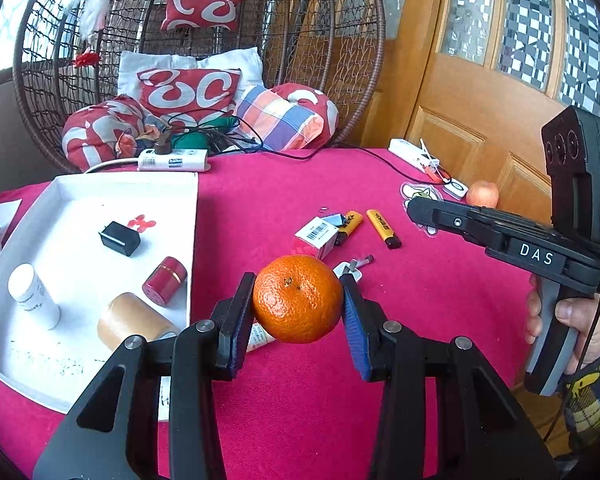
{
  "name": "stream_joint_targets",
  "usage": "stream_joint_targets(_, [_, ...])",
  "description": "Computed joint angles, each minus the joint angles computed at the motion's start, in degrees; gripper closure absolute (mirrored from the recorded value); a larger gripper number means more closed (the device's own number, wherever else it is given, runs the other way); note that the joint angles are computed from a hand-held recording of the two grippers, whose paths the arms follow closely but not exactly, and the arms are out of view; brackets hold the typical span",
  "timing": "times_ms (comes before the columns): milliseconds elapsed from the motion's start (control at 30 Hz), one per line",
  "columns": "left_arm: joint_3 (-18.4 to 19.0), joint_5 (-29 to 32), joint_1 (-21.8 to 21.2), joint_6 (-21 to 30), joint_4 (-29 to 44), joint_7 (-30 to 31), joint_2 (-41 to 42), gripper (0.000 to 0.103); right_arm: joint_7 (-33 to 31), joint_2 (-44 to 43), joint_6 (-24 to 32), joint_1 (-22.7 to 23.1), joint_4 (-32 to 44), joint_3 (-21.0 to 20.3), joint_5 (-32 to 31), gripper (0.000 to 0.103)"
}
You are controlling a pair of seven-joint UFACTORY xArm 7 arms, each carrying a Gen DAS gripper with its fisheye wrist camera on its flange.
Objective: Organize rigid objects
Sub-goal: 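Carry the tangerine over the tray with the left tool while the right tool carries the clear piece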
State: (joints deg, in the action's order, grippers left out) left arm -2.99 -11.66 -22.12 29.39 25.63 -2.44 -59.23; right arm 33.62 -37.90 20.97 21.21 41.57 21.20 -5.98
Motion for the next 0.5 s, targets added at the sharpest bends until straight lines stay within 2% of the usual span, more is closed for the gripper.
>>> stream_joint_targets(267, [2.96,-0.09,2.52,-0.40,-0.78,0.56,-2.44,0.062,0.03,3.72,-0.35,0.16,3.07,0.78,-0.45,0.087])
stream_joint_targets(500, [7.39,0.41,7.73,0.02,0.09,2.32,-4.35,0.062,-0.53,8.28,-0.17,0.91,6.83,1.26,-1.39,0.087])
